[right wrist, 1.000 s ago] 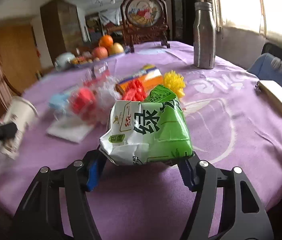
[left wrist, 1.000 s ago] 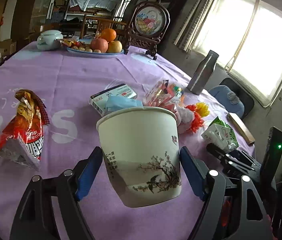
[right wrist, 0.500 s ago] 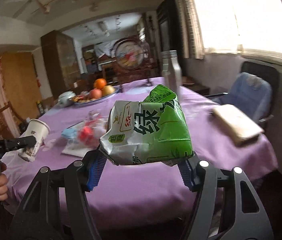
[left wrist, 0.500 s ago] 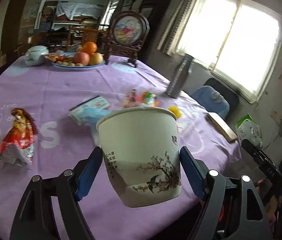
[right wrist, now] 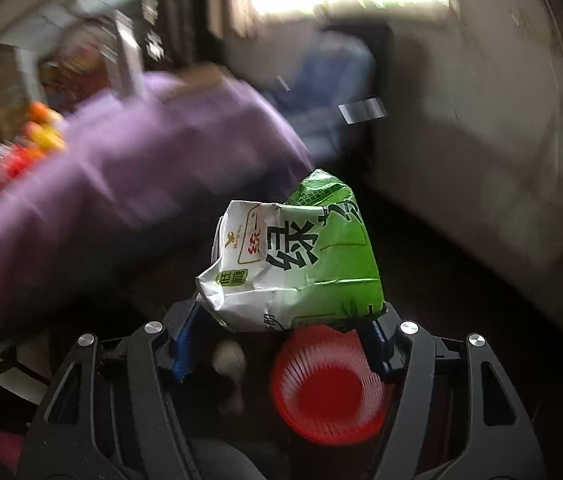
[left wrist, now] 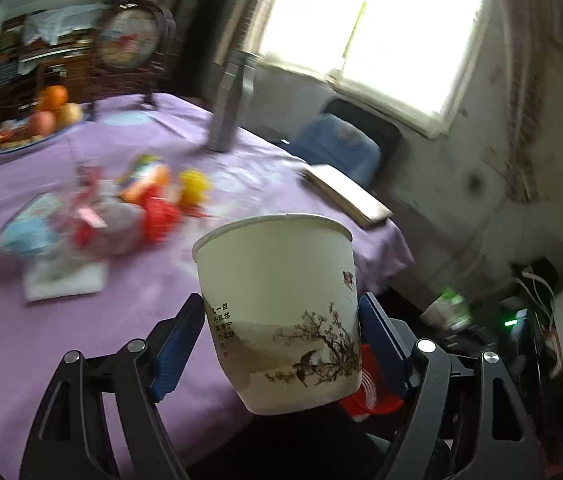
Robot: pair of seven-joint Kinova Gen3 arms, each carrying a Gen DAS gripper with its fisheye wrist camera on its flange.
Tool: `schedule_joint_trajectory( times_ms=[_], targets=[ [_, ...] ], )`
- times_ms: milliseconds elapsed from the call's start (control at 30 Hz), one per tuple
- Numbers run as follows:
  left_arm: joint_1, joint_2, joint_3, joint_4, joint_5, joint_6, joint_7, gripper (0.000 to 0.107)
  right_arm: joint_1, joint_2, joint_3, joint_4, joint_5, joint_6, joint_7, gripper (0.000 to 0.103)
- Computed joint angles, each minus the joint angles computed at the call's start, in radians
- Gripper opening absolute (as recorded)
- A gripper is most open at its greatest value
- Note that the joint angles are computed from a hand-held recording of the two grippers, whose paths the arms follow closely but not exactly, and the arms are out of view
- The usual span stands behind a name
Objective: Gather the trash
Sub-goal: 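Carry both items to the red basket while the right tool drops the green packet in, then lower the white cup to the red basket and open the left tool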
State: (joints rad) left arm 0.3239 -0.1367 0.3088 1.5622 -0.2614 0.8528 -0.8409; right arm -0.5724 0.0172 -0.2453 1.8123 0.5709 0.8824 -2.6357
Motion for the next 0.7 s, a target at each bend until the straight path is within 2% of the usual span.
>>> schedule_joint_trajectory(
  times_ms=[67, 133, 200, 267, 333, 367, 400, 467, 533, 567, 633, 700],
  targets=[
    [0.022, 0.063, 0.013, -0.043, 0.002, 0.0, -0.022, 0.078, 0.04, 0.043, 0.033, 0.069, -0.073, -0.051, 0.028, 0.075],
    [0.057, 0.119, 0.012, -0.08, -0.002, 0.0, -0.035, 0.078, 0.071, 0.115, 0.047, 0.093, -0.115, -0.08, 0.063, 0.077],
    [0.099, 0.182, 0.01, -0.127, -0.005, 0.014, -0.058, 0.078, 0.063, 0.189, 0.098, 0.095, -0.159, -0.067, 0.083, 0.077],
    [0.146, 0.244, 0.01, -0.18, -0.017, 0.035, -0.079, 0.078, 0.113, 0.202, 0.082, 0.104, -0.212, -0.088, 0.108, 0.077],
    [0.18, 0.3, 0.004, -0.227, -0.008, 0.046, -0.117, 0.078, 0.183, 0.159, 0.031, 0.132, -0.207, -0.14, 0.091, 0.078],
    [0.195, 0.34, 0.005, -0.259, 0.003, 0.051, -0.148, 0.078, 0.191, 0.145, 0.018, 0.134, -0.183, -0.141, 0.063, 0.081],
    [0.208, 0.376, 0.005, -0.294, 0.015, 0.06, -0.175, 0.078, 0.183, 0.112, 0.024, 0.144, -0.148, -0.139, 0.022, 0.082],
    [0.235, 0.445, 0.006, -0.365, 0.038, 0.081, -0.226, 0.078, 0.119, 0.055, 0.088, 0.168, -0.09, -0.145, -0.059, 0.087],
    [0.273, 0.534, -0.01, -0.457, 0.08, 0.107, -0.297, 0.078, 0.093, -0.008, 0.129, 0.206, -0.043, -0.159, -0.141, 0.088],
    [0.289, 0.571, -0.012, -0.504, 0.1, 0.13, -0.324, 0.078, 0.105, -0.031, 0.129, 0.226, -0.034, -0.174, -0.165, 0.089],
    [0.296, 0.656, 0.025, -0.596, 0.113, 0.159, -0.369, 0.078, 0.156, -0.079, 0.116, 0.253, -0.035, -0.187, -0.186, 0.089],
    [0.341, 0.746, 0.013, -0.689, 0.122, 0.161, -0.417, 0.079, 0.197, -0.12, 0.111, 0.285, -0.04, -0.2, -0.184, 0.089]
  ],
)
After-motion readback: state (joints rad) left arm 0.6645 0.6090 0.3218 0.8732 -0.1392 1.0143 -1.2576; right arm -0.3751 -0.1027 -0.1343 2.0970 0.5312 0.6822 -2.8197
